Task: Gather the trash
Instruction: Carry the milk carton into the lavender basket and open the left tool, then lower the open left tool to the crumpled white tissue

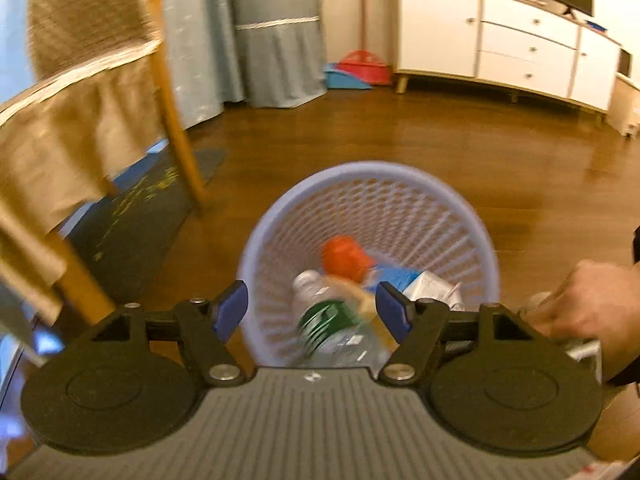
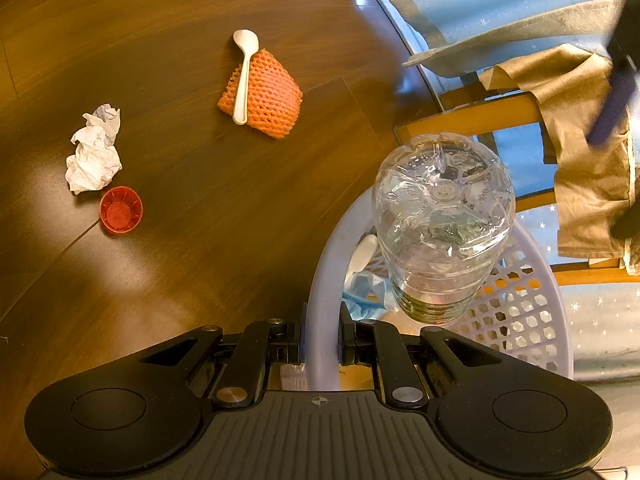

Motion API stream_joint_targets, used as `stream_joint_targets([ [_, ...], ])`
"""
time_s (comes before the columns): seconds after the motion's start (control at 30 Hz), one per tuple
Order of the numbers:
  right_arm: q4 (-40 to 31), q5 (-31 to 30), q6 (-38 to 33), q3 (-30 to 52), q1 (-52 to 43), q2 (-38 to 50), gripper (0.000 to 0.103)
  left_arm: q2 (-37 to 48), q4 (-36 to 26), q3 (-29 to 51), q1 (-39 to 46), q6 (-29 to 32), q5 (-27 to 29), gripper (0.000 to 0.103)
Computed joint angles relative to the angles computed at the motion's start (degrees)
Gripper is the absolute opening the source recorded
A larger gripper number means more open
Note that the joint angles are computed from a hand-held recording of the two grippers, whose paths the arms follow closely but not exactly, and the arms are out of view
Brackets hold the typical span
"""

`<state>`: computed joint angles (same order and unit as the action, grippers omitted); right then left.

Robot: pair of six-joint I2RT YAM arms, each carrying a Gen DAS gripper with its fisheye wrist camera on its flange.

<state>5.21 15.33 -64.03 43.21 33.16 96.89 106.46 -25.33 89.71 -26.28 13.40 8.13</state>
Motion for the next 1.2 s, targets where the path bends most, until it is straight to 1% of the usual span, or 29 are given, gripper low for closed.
stream_joint_targets([
  [0.3, -0.4, 0.1, -0.1, 0.1, 0.2, -0.1, 0.010, -6.5, 1.7, -11.3, 5.0, -2.6, -3.3, 0.067],
  [0.5, -0.7, 0.0, 0.0, 0.1, 0.1, -0.3, 0.010, -10.5, 2.8, -18.6, 7.1, -3.3, -3.5, 0.067],
  [0.73, -1.3, 0.2, 0.1, 0.5, 0.2, -0.3, 0.010, -12.5, 3.0, -24.4, 7.5, -3.0, -3.6, 0.067],
  [1.03, -1.4, 0.3, -0.5, 0.6, 0.2, -0.2, 0.010, -15.2, 6.8, -34.4, 7.0, -3.1, -3.3, 0.067],
  [1.2, -2.5, -0.4, -1.2, 0.9, 0.0, -0.3, 0.010, -14.5, 8.9, -38.6, 5.8, -3.6, -2.0, 0.067],
])
